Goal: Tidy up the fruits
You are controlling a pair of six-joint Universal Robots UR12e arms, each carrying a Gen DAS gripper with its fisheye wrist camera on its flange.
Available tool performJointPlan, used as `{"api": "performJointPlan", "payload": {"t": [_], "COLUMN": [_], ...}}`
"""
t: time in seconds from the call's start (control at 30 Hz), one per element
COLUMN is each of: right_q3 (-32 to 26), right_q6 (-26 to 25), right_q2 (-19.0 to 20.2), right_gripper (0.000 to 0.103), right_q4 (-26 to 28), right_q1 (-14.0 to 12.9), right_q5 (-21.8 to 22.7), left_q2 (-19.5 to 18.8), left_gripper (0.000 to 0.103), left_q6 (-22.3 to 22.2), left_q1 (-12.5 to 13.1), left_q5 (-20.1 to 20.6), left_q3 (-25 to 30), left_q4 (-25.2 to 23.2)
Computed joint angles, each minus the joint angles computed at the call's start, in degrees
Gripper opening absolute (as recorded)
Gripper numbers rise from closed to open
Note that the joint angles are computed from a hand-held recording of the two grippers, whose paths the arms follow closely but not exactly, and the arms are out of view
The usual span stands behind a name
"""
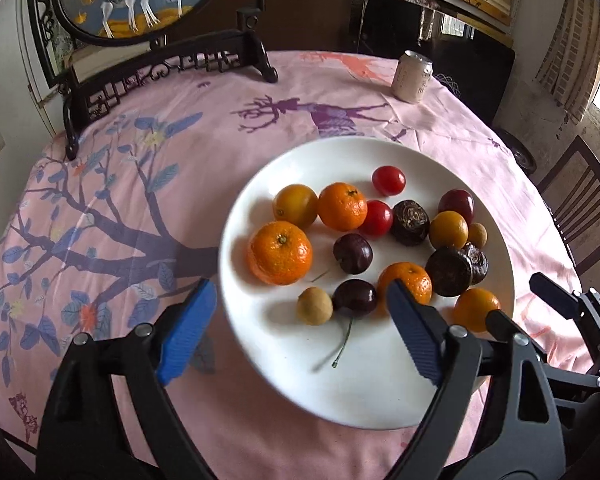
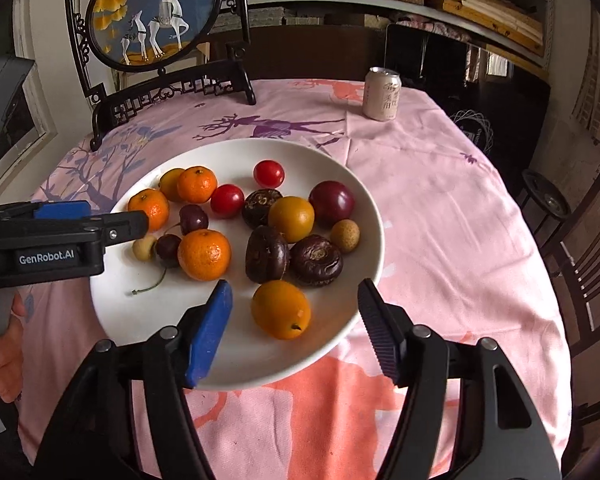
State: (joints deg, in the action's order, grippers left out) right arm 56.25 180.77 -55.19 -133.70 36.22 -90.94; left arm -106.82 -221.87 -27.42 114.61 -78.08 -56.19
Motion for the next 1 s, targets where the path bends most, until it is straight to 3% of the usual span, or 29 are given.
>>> {"api": "performJointPlan", "payload": {"t": [0.1,0.13,0.37,0.5,1.0], "right_q3": [2.6,4.5,13.8,14.9,16.3], "right_q6": [0.2,0.5,4.4,4.3,5.0], "right_q2": [-2.1,-3.3,-9.4,-10.4,-11.6], "right_gripper": [0.097,0.099,0.102,0.102,0.102], "right_q4": [-1.0,-2.2,-4.8,-3.7,-4.5], "right_q1": [0.3,0.5,2.1,2.9,3.2], "right_q5": [-1.8,-2.6,-8.1,-9.7,-9.4], "left_q2": [1.6,2.4,6.4,6.8,6.9], "left_gripper": [0.094,0.096,0.1,0.1,0.1], "left_q6": [-0.8,-1.1,-6.9,-6.6,-5.7], "left_q1": [-1.3,-2.0,-7.8,-9.6,-11.1], "left_q5": [1.3,1.8,7.5,9.4,11.1], "left_q3": [-1.6,-2.7,-7.9,-8.2,-8.0], "left_q4": [1.1,2.2,2.3,1.4,2.0]}}
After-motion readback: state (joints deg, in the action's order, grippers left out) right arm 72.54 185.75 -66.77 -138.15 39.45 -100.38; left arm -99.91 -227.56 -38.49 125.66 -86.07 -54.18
